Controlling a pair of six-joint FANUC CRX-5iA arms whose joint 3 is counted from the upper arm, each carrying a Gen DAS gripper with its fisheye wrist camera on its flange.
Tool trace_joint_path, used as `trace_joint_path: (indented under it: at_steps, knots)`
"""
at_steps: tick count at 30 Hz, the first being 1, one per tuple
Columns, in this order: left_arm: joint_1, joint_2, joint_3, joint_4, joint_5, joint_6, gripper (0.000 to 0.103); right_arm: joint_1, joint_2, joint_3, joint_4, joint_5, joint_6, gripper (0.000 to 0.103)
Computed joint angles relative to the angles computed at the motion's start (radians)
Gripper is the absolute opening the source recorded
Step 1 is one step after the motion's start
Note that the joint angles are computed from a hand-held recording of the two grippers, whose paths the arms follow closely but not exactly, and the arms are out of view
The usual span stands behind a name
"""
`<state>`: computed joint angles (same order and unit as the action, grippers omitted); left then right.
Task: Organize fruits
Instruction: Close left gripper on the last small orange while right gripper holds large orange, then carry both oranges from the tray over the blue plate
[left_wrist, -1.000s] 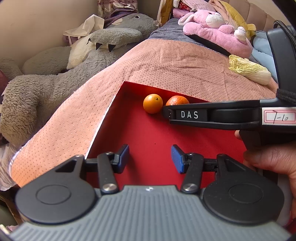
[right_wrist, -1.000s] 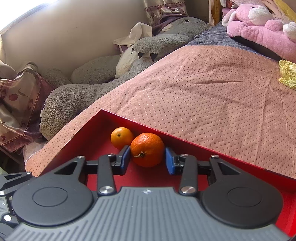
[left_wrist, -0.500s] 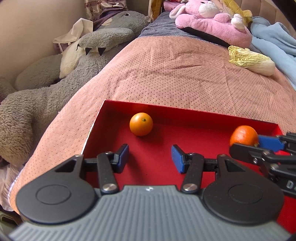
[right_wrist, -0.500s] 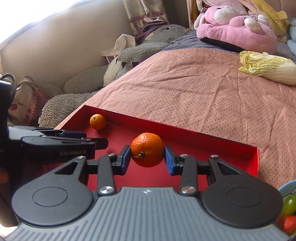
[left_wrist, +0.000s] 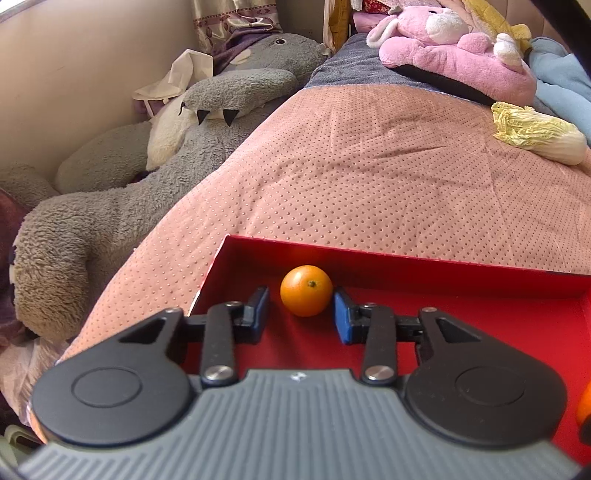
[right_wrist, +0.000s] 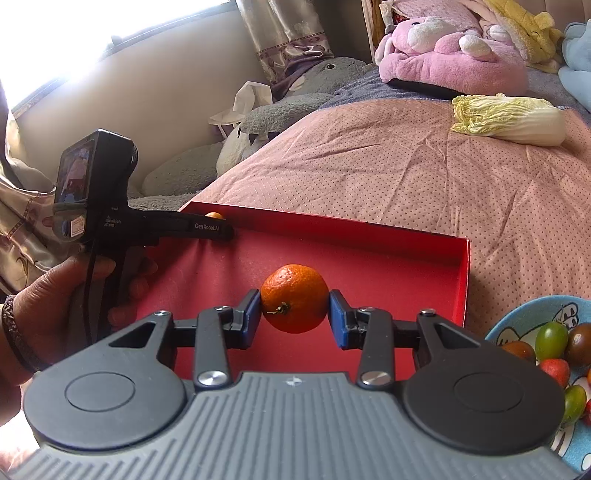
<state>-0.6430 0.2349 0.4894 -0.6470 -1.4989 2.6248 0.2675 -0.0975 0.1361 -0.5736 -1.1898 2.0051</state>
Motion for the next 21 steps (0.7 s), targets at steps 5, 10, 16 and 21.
trace_joint_path:
  at_steps: [5, 10, 16, 21]
  knots:
    - [-0.002, 0.006, 0.012, 0.0, -0.01, 0.019, 0.033, -0.023, -0.018, -0.011, -0.01, -0.015, 0.012, 0.045]
    - [-0.012, 0.012, 0.028, 0.016, -0.016, 0.031, 0.033, -0.042, -0.037, -0.016, -0.024, -0.034, 0.034, 0.045]
    - [-0.048, 0.024, 0.051, 0.019, -0.034, 0.058, 0.033, -0.064, -0.061, -0.022, -0.038, -0.054, 0.053, 0.045]
    - [-0.078, 0.031, 0.069, 0.008, -0.058, 0.085, 0.033, -0.085, -0.078, -0.026, -0.046, -0.069, 0.067, 0.045]
